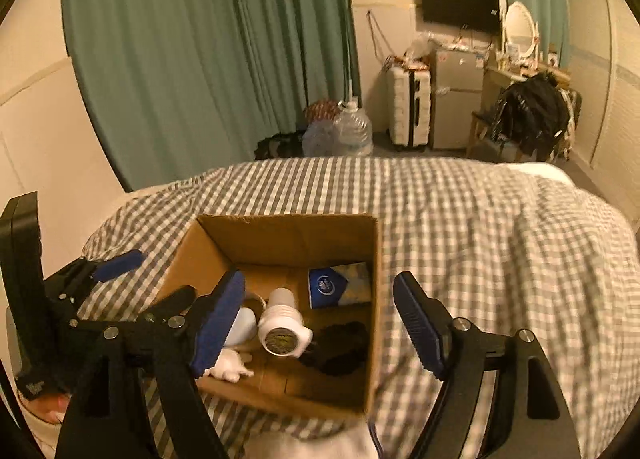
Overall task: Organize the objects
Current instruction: 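Lower the earbud case and white bottle into the box and release both, then grasp the BOP toothpaste tube with the left gripper while the right grasps the sock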
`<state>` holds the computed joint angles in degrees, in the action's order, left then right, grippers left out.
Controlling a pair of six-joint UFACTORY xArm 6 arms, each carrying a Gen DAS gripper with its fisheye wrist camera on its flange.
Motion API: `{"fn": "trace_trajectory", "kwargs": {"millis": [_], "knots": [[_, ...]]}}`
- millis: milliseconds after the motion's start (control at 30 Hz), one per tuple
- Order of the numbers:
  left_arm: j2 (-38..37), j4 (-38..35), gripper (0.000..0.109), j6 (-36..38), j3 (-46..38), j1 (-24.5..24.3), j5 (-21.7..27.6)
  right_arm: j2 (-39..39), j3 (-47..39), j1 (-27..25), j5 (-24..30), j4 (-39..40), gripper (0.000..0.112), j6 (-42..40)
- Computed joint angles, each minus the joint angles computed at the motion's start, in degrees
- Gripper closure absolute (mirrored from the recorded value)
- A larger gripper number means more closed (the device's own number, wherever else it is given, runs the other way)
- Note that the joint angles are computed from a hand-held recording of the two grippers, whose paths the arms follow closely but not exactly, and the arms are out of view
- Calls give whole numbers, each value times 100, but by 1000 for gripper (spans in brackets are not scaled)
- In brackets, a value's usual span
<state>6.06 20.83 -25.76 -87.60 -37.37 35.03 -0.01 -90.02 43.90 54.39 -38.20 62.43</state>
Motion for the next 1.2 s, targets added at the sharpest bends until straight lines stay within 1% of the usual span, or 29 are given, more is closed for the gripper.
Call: {"fn": "trace_trajectory", "kwargs": {"millis": [100, 300, 433, 500, 533, 633, 733, 833, 900, 967, 1033, 1100, 1167, 1200], "knots": [[-521, 411, 22, -508, 439, -69, 78, -259, 63, 267, 360, -200, 34, 139], [-1469, 713, 22, -1091, 1364, -294, 205, -683, 191, 906, 1035, -480, 34, 322], [-1813, 773, 22, -1442, 1794, -514, 332, -870, 379, 1320, 1391, -643, 34, 502], [-1930, 800, 22, -1577, 2029, -631, 288, -931, 503, 1524, 1566, -762, 34, 627], [-1993, 872, 22, -1648, 2165, -717, 271, -1020, 672, 1605, 1568, -797, 34, 751], [-2035, 1075, 22, -1770, 2447, -984, 333, -1339, 1246, 1597, 1263, -618, 34, 1104], [-2004, 1206, 22, -1955, 2653, -1220, 458, -1426, 1551, 1628, 1326, -565, 34, 1367], [-1992, 880, 22, -1788, 2881, -1367, 429, -1484, 1763, 1637, 1368, -493, 34, 1570], [-1967, 778, 22, -1753, 3007, -1471, 385, -1548, 1944, 1585, 1280, -433, 34, 1656], [-1914, 661, 22, -1637, 3071, -1537, 351, -1563, 2046, 1560, 1335, -371, 34, 1679], [-1863, 588, 27, -1555, 3123, -1632, 360, -1561, 2077, 1554, 1409, -336, 34, 1711], [-1810, 318, 34, -1249, 3153, -1695, 342, -1616, 2158, 1513, 1378, -304, 34, 1759], [-1721, -68, 37, -852, 3175, -1750, 267, -1673, 2234, 1487, 1368, -291, 34, 1819], [-1655, -213, 46, -680, 3156, -1776, 271, -1679, 2247, 1485, 1377, -286, 34, 1832]]}}
